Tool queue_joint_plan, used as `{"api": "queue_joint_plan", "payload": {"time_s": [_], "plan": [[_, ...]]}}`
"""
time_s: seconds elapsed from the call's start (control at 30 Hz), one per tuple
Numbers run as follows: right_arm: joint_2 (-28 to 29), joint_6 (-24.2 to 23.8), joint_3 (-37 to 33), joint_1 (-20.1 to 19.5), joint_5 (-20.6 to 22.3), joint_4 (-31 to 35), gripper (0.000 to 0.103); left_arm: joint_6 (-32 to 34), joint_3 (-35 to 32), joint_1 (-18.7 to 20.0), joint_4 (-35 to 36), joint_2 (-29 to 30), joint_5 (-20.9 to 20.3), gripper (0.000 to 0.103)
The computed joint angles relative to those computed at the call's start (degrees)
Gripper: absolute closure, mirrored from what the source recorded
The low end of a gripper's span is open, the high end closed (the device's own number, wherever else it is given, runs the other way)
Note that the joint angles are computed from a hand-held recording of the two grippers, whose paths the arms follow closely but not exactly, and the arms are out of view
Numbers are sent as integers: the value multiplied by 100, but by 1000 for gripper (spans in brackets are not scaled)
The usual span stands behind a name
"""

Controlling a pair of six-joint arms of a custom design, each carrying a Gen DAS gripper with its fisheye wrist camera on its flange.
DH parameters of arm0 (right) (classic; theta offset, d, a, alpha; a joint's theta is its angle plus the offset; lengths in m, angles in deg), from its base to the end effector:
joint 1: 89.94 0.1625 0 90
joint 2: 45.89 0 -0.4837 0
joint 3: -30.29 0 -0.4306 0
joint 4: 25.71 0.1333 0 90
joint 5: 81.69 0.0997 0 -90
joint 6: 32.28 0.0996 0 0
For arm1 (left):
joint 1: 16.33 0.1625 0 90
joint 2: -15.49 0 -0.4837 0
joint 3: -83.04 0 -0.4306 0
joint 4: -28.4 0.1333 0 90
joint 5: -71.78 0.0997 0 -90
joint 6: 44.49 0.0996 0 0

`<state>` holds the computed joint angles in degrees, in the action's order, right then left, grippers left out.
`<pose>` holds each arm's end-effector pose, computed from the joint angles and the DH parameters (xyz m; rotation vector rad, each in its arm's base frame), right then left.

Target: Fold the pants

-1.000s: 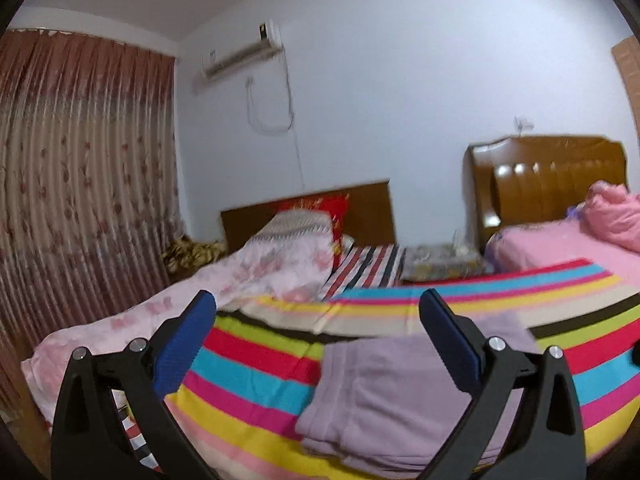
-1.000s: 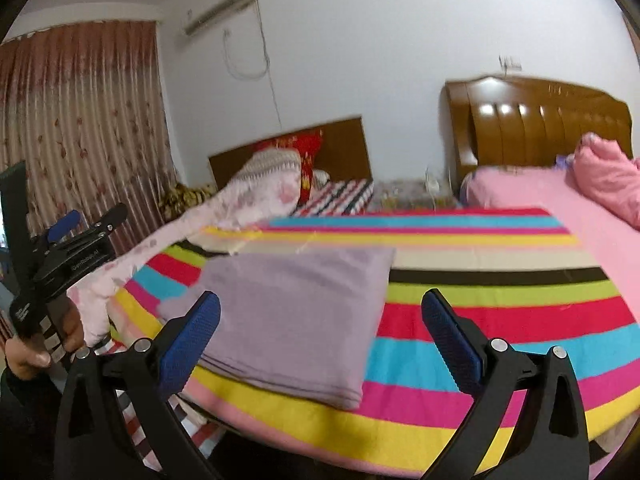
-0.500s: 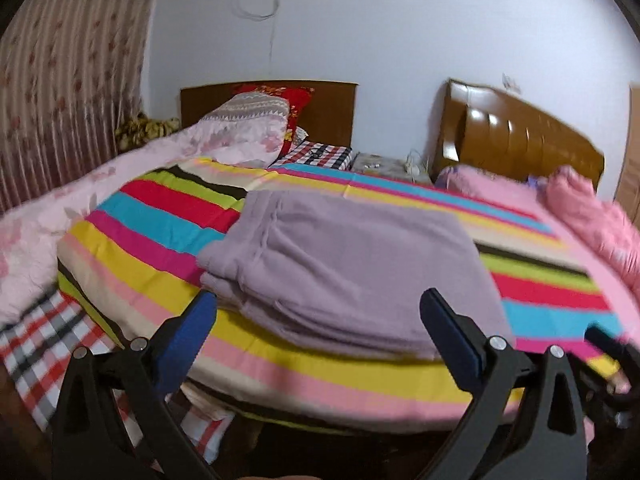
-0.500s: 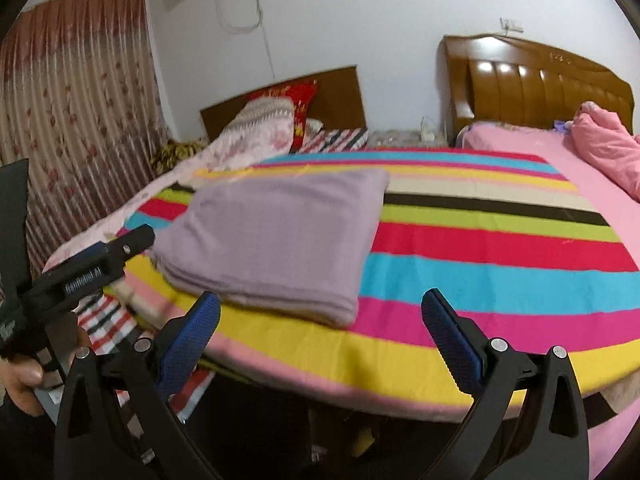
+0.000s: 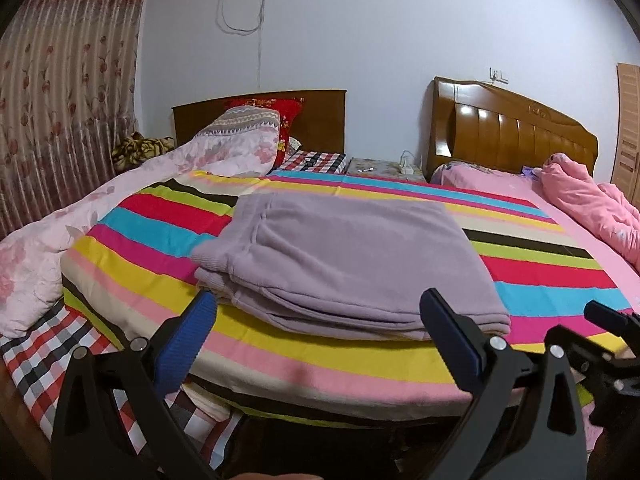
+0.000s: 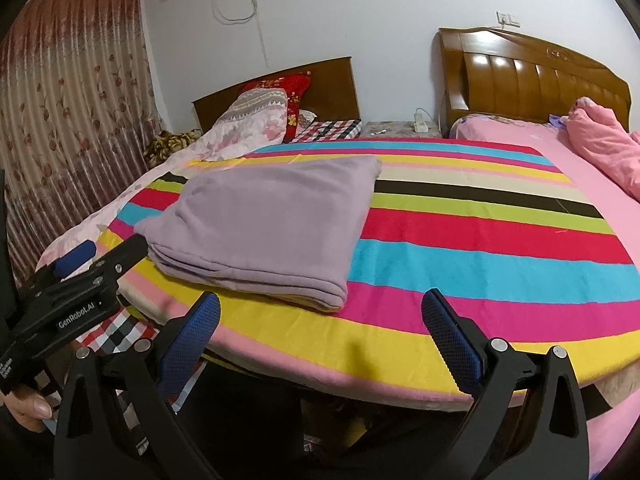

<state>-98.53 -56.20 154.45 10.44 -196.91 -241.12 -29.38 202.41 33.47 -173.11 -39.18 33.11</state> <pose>0.1906 -0.5360 0.1660 0.4421 -2.3483 1.1358 -0.2114 -0.5772 0.1979 0.6115 2.1459 -1.1510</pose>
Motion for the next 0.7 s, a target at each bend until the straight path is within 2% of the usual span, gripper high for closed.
{"api": "queue_joint_plan", "payload": {"time_s": [0.7], "plan": [[-23,-1,13,-49,-51,-7,5,201,11,-38,-58,81,58,2]]}}
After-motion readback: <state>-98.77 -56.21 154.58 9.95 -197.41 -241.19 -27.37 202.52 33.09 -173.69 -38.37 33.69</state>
